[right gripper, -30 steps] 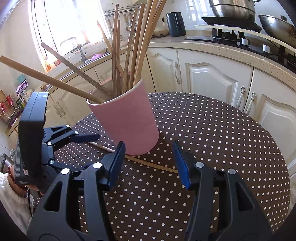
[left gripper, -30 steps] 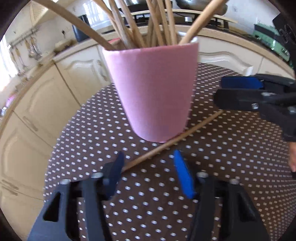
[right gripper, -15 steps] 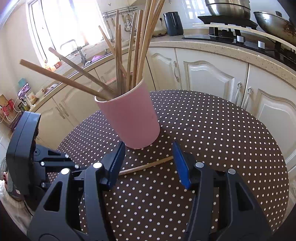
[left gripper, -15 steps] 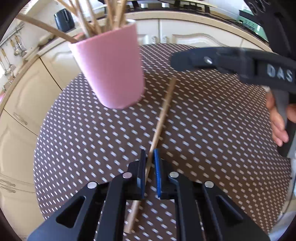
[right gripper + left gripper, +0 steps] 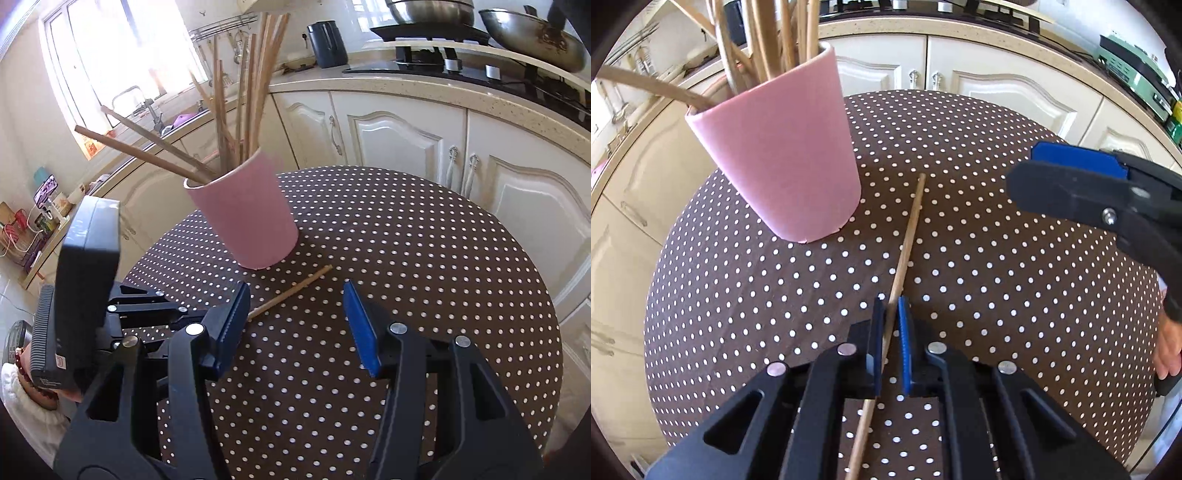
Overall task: Organize utensils
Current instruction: 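Grasp the chopstick beside the cup with the left tool, then lift the chopstick with the left tool and carry it above the cup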
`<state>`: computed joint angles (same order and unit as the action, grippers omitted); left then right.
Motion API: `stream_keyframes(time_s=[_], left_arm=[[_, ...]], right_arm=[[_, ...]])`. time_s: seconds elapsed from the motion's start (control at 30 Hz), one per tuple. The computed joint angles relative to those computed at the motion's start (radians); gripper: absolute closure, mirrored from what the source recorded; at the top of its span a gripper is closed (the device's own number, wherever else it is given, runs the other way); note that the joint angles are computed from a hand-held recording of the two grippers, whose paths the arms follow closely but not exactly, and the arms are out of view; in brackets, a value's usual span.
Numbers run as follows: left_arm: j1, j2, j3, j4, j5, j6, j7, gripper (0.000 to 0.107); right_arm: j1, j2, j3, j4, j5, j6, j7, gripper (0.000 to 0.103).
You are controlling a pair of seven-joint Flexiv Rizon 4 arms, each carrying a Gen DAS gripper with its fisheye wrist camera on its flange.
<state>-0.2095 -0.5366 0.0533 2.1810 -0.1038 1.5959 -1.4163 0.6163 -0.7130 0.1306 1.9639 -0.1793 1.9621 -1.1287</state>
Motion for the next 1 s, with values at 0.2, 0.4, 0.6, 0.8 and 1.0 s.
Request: stream_keyframes(time_s=[0.2,0.4,0.6,0.8,1.0], left_arm=[[0.173,0.042,-0.182,0.140,0.016,0.206,-0.001,0.102],[0.300,0.101,-0.286,0.237,0.149,0.404,-0.087,0.102],[0.466,0.140,-0.405,0.282,0.416,0.592,-0.213,0.102],[0.299,0.125,-0.216,0.292,0.355,0.905,-0.220,0.102],[0.152,0.078,-0.106,0.275,0.128,1.147,-0.233,0.102]], right_arm=[[0.019,0.002,-0.016,-0.003,0.023,0.005,0.003,0.050],[0.024,0.024,-0.013,0.015,0.039,0.055,-0.013,0.050],[0.017,0.037,0.001,0.020,0.047,0.095,-0.024,0.050],[-0.011,0.034,0.028,0.000,0.027,0.111,-0.005,0.050],[-0.010,0.016,0.033,-0.042,0.001,0.119,0.001,0.050]])
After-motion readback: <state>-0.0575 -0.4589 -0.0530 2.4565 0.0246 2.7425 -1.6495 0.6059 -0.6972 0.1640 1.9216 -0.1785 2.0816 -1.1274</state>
